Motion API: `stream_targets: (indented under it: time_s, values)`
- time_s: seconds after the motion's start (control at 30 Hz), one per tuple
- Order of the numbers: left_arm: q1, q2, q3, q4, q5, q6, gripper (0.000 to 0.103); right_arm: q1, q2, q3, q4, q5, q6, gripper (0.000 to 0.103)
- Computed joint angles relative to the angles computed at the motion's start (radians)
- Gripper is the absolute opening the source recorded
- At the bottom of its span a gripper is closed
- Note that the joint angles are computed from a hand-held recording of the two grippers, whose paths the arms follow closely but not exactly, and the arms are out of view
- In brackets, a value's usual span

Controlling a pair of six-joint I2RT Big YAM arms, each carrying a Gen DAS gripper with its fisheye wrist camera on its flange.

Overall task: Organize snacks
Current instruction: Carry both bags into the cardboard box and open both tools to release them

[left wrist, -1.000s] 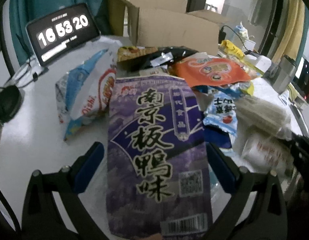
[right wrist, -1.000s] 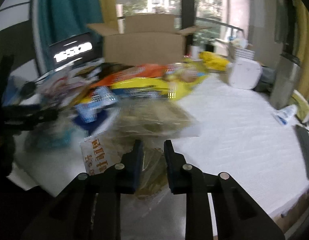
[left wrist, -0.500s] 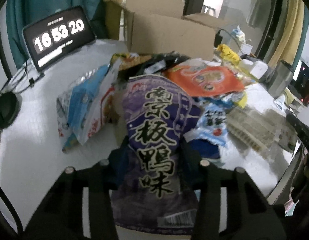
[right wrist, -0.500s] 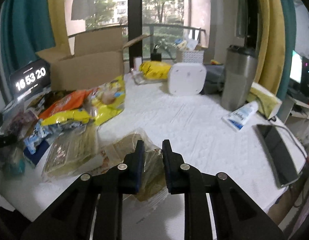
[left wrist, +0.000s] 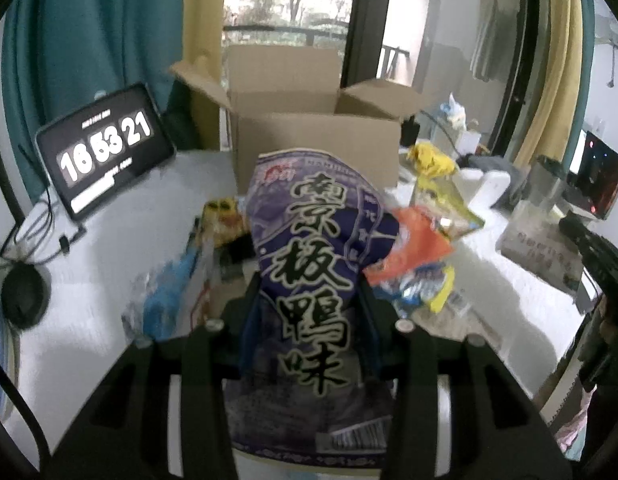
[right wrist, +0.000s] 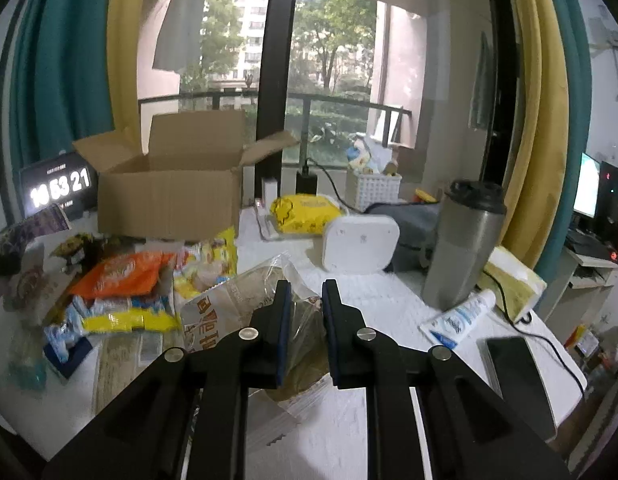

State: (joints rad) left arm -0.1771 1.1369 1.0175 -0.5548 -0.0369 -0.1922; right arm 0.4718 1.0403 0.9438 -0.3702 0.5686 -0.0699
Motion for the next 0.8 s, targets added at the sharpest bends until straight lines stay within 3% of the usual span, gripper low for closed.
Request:
stream_targets:
  time_s: [0.23,0.5,0.8]
  values:
    - [0.017,0.065,0.088,0.039,0.022,0.027,0.044,-0.008,0.064,0.078,0.065,-0.054,-0.03,0.017]
    - [0.064,0.155,0.21,0.088,0.045,0.078,0.044,-0.016,0.21,0.241,0.154,-0.145,-0.101,0.017]
    - [0.126,0.3,0.374,0.121,0.082,0.105,0.044,-0.03,0.416,0.474,0.175,-0.263,-0.155,0.017]
